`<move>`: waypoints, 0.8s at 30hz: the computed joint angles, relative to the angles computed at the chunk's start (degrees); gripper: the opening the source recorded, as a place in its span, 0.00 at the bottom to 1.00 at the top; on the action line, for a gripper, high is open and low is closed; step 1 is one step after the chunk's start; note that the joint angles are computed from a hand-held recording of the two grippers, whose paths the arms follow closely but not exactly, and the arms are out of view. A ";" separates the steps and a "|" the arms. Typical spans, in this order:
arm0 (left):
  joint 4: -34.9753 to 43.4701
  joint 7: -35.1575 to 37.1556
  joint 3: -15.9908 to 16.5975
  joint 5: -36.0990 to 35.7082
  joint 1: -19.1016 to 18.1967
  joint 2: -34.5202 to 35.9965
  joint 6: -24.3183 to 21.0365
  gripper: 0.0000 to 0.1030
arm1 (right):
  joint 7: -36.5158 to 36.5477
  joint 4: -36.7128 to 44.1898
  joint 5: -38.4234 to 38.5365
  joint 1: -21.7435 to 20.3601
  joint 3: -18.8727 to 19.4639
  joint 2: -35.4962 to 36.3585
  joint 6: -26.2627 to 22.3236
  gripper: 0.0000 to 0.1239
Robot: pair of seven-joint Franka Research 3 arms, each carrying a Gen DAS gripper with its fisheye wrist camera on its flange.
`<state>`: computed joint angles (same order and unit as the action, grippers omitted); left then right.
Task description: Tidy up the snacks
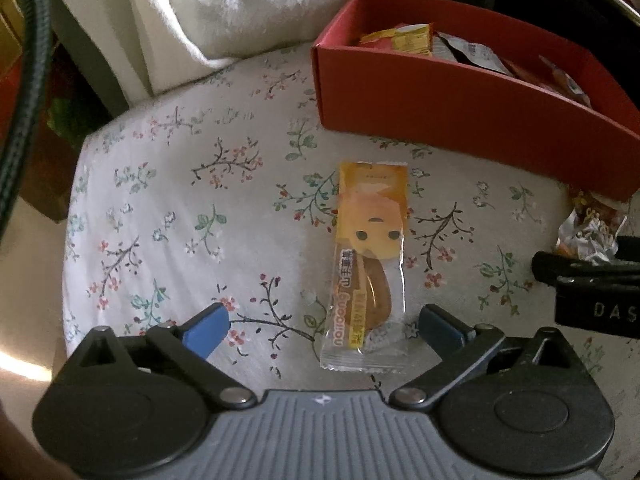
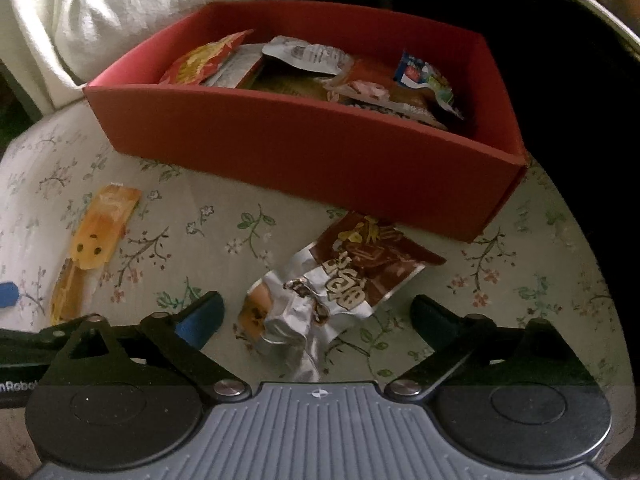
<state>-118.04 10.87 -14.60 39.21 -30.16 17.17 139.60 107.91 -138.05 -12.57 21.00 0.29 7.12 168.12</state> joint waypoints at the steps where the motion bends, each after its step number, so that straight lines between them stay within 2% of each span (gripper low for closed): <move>1: 0.03 -0.06 0.05 0.30 -0.12 0.00 -0.16 0.96 | -1.04 -0.19 0.90 -0.29 0.40 -0.25 0.07 0.76; 5: -0.79 -0.01 -0.09 -0.24 0.25 -0.45 1.07 0.95 | -6.08 -0.98 4.65 -1.59 1.71 -1.64 -0.59 0.67; 7: -1.06 0.23 -0.15 -0.16 0.26 -0.65 1.54 0.93 | -10.54 -1.56 9.08 -2.65 2.81 -2.62 -1.00 0.58; 10: -1.14 0.50 -0.21 0.36 0.04 -0.81 1.70 0.87 | -15.91 -2.01 14.31 -3.33 3.75 -3.75 -2.20 0.50; 13: -1.57 1.04 -0.40 0.37 0.16 -1.23 3.05 0.74 | -16.16 -2.48 13.34 -3.11 3.56 -4.34 -2.71 0.46; 15: -2.15 1.73 -0.56 -0.11 0.54 -1.60 4.88 0.60 | -17.62 -2.61 14.98 -3.27 3.77 -4.71 -3.27 0.45; 19: -2.08 3.06 -0.67 -0.43 0.45 -1.70 5.89 0.46 | -19.10 -3.23 17.03 -3.42 3.98 -5.49 -3.55 0.42; 20: -2.14 3.95 -0.87 -1.00 0.66 -1.73 6.57 0.38 | -19.41 -3.39 17.47 -3.43 4.03 -5.62 -3.50 0.42; 24: -2.56 5.59 -1.11 -3.35 0.98 -2.21 7.04 0.36 | -21.54 -4.19 20.94 -3.55 4.28 -6.33 -3.26 0.37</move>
